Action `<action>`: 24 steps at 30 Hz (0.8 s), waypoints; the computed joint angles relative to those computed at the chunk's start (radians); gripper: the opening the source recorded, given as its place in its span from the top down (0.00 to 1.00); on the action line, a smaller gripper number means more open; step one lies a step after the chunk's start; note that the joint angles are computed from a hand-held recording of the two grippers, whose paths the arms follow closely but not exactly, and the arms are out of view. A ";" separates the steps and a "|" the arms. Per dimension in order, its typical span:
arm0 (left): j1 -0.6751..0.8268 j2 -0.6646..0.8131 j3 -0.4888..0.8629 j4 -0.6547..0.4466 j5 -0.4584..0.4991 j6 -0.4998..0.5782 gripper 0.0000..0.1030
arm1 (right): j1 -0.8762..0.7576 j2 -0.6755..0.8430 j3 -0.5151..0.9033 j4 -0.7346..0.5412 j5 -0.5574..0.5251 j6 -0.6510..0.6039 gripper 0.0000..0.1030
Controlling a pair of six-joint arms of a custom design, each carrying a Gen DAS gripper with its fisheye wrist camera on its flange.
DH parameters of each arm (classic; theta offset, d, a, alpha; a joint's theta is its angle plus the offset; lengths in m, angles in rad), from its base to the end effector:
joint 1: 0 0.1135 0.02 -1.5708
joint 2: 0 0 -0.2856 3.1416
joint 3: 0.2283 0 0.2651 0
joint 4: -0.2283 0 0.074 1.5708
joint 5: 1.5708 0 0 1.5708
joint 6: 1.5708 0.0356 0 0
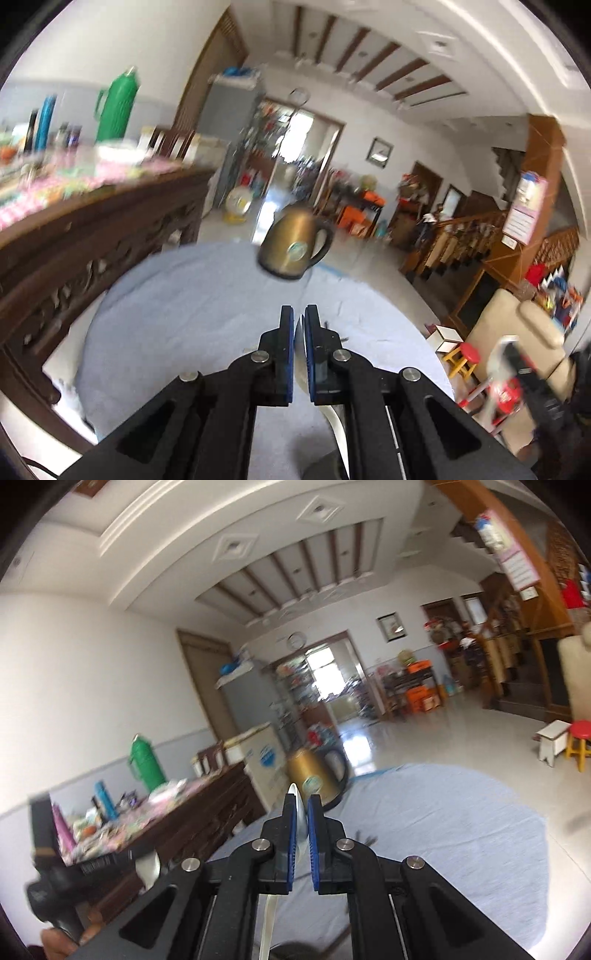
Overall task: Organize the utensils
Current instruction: 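Lift both held spoons and carry them above the holder cup, then open both tools to drop the spoons into the holder cup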
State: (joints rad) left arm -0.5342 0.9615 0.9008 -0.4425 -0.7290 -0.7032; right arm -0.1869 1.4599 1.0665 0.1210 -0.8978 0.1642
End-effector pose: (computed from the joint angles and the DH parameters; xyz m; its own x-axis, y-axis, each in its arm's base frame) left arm 0.1894 -0.0845 0.3434 -0.2374 -0.4200 -0.8760 -0.3618 0.8751 -0.3215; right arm 0.3417 -0.0363 0.3279 -0.3628 0.1723 -0.9158 -0.5726 0.7341 0.3650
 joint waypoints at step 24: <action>-0.051 0.311 -0.069 0.386 -0.053 0.201 0.94 | 0.151 0.037 -0.188 0.193 0.214 -0.256 0.93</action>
State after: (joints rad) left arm -0.5857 1.2729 0.8319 -0.0570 -0.7816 -0.5023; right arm -0.0355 1.4974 0.8781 0.3135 -0.6835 -0.0918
